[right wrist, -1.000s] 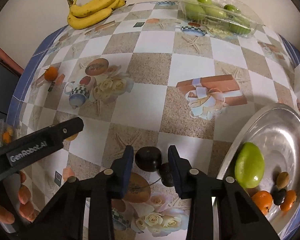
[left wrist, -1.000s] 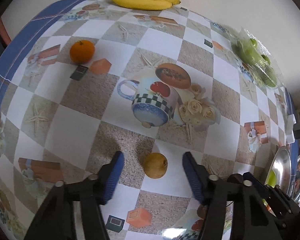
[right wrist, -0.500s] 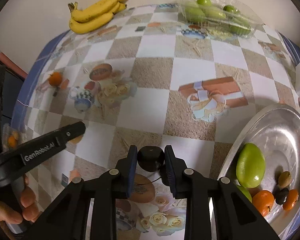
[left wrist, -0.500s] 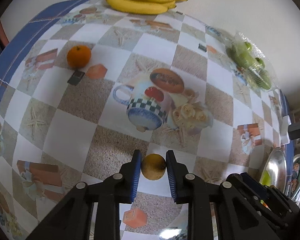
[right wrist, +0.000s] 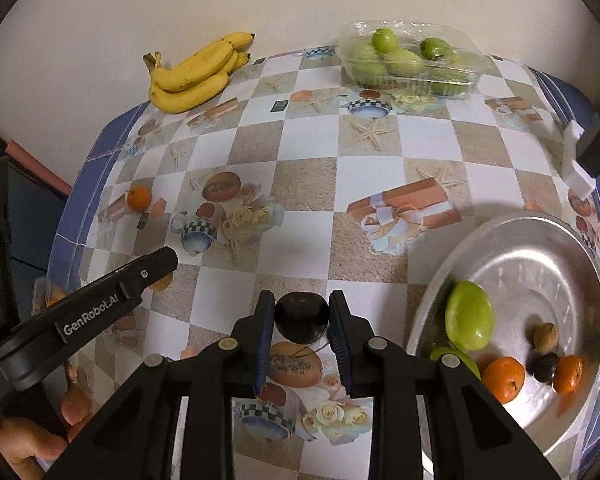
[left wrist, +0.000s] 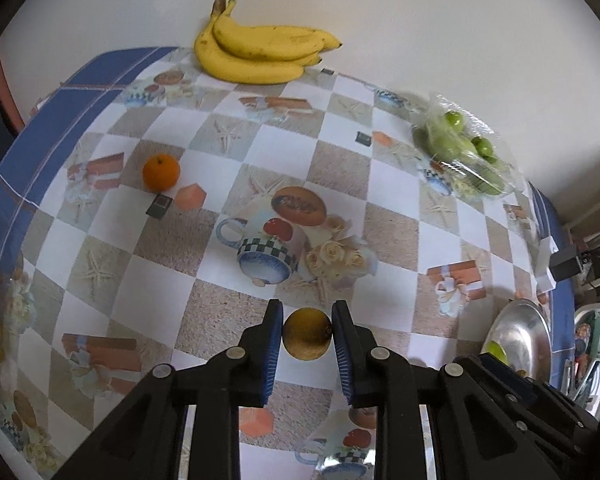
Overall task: Organize fruits
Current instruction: 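Carry the dark plum and tan fruit over the steel bowl with both grippers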
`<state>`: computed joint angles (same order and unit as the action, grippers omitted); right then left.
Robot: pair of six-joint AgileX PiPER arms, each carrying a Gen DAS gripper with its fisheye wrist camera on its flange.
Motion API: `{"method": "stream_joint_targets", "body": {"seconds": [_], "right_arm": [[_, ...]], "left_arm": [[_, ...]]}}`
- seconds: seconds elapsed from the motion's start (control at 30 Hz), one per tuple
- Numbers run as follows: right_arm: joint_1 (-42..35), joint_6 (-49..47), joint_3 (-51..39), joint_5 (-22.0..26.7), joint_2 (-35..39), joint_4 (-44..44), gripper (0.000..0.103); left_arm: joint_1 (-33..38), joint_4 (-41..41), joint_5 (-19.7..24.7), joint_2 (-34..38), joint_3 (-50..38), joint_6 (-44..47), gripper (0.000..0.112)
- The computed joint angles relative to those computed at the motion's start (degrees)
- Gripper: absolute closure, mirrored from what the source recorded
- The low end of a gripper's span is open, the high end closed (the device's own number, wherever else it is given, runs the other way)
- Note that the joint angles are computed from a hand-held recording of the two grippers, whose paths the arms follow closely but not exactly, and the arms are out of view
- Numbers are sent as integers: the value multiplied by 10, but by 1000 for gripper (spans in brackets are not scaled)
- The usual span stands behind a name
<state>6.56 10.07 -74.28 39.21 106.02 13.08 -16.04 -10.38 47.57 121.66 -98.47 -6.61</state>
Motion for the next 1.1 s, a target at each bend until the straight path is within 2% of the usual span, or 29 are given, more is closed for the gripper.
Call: {"method": "stream_joint_targets", "body": {"seconds": [0.43,0.87,1.1], "right_arm": [[-54,15,79,-8,-68,3,74],[-189,4,141,-1,-107,-15,74],[-234,-15,171,-1,-130,-7,74]], "left_arm": [[-48,20,-21,-55,41,-11,85],[-147,12,15,-35,5,4,85],[-215,32,36,-19,-19,20,85]]}}
